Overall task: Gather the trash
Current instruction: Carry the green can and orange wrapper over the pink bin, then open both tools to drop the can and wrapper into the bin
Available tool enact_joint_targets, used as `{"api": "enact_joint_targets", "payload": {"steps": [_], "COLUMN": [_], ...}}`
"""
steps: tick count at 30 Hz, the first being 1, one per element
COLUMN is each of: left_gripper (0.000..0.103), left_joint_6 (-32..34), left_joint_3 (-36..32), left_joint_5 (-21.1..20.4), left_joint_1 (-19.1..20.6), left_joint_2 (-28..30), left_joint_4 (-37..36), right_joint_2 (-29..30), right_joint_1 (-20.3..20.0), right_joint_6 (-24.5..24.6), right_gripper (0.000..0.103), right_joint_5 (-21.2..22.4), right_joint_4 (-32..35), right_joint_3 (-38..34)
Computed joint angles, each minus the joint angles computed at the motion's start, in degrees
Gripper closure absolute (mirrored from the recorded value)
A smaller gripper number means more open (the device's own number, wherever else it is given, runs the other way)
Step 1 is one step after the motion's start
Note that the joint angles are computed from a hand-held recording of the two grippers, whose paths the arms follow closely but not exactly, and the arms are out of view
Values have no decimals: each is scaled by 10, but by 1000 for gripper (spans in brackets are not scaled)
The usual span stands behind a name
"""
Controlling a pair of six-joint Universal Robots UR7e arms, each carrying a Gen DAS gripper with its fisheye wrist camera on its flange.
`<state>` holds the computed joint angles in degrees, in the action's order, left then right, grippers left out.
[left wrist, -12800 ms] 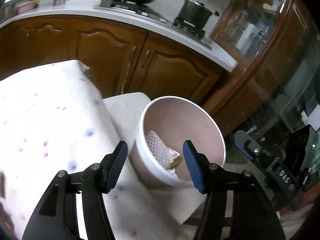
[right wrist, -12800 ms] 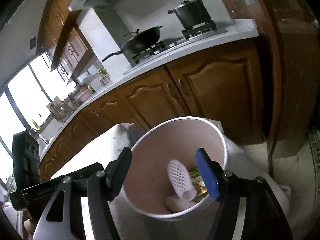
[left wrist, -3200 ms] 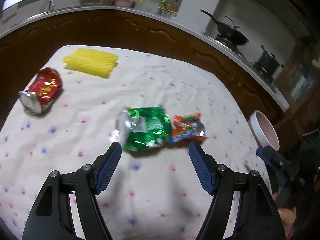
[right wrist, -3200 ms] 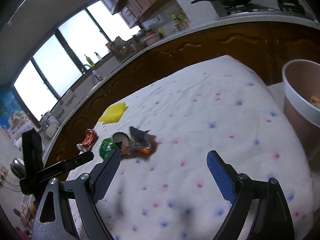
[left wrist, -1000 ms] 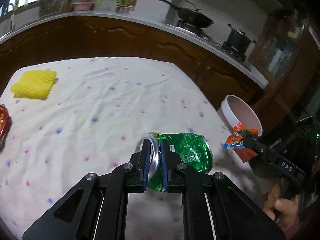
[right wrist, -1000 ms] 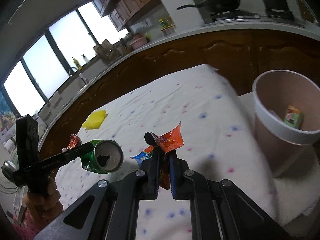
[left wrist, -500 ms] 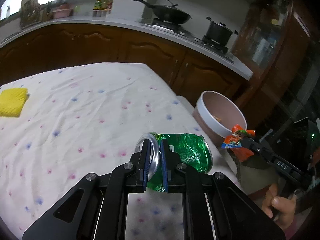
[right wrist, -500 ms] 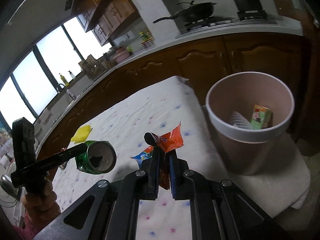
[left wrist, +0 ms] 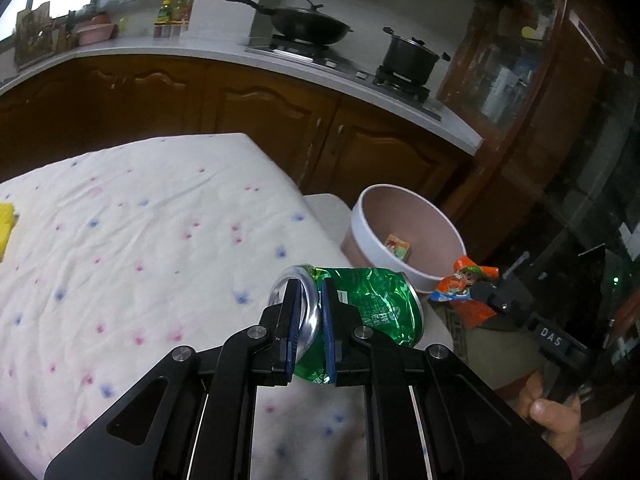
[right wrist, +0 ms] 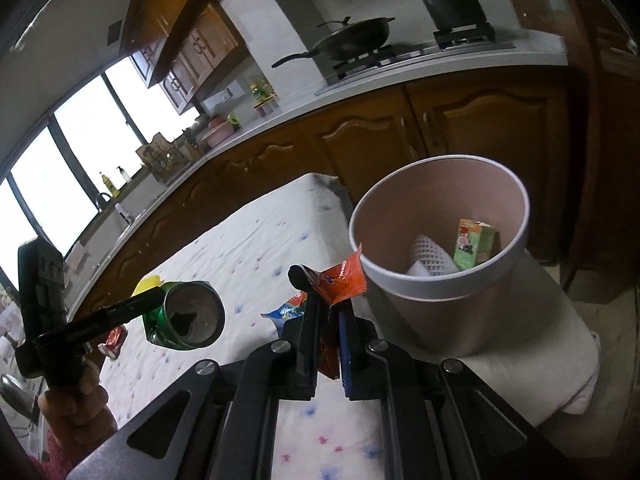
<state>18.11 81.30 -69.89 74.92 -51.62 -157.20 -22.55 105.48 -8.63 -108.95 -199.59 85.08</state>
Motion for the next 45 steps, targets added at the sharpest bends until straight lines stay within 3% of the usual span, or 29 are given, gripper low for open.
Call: {"api": "enact_joint_targets", "payload": {"steps": [10, 17, 31, 41, 45], "left_gripper": [94, 94, 94, 94, 91], "left_joint_6": [16, 20, 50, 47, 34], "left_joint_3": [-56, -135, -311, -383, -410], "left_joint_5": [-7, -2, 36, 51, 46], "left_joint_1": [-23, -34, -45, -44, -42], "left_joint_2": [47, 109, 241, 291, 303], "left_joint_4": [14, 48, 136, 189, 221], "right_joint_2": [-13, -21, -17, -3, 0], "right_joint_1": [-17, -34, -62, -71, -74], "right_joint_6": [0, 2, 7, 12, 19], "right_gripper": [95, 95, 95, 94, 90], "right_joint_5": [-7, -7, 3, -1, 3], "right_joint_4": [-14, -17, 58, 108, 126], "right_joint_3": [-3, -15, -83, -125, -139]}}
